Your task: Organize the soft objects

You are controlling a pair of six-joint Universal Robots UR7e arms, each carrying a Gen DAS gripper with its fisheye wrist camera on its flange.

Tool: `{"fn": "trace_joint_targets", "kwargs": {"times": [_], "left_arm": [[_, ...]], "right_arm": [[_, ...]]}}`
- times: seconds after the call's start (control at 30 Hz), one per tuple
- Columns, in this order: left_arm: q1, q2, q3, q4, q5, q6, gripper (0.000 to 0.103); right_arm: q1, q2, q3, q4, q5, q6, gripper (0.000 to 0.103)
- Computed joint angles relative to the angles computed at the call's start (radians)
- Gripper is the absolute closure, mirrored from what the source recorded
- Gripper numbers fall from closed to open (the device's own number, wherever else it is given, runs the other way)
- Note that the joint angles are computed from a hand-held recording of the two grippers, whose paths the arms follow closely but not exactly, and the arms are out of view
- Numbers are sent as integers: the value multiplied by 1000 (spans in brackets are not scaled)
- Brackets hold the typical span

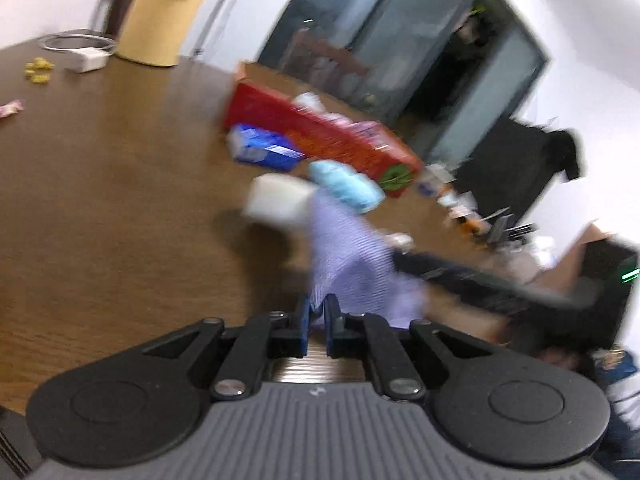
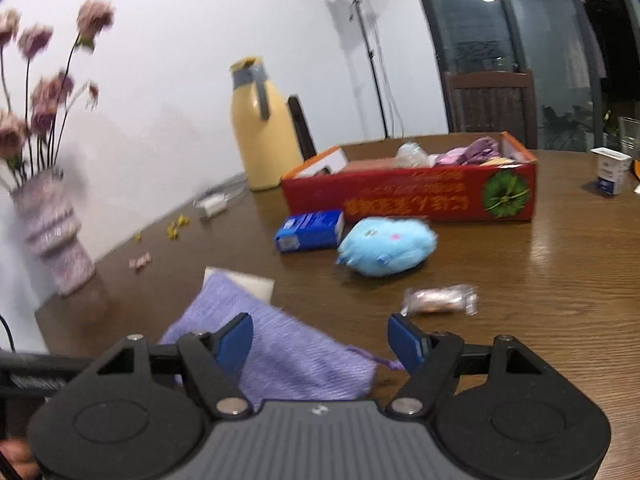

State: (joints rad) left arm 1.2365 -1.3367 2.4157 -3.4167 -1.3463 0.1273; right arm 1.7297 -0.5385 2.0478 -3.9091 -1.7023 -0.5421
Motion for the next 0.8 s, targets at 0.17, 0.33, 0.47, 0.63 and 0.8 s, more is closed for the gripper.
{"fn": "trace_joint_targets", "kwargs": {"times": [0.17,0.33,0.47,0.63,0.8], "left_arm": [[-27,43,-22,-99,49,86,75],[-29,111,-70,-114,51,134,73],[-39,105,-55,-85,64,108,81],[-42,105,-23,-68,49,26,84],[-67,156,-21,-103,90,25,84]], "right_arm": [[15,23,-9,-9,-70,-24,36],[8,31,7,-22,-100,-32,41],[8,29,17,-52,-131,-35,42],[-31,-34,84,-80,1,50,42],[-32,-17,87,-89,-32,54,42]]}}
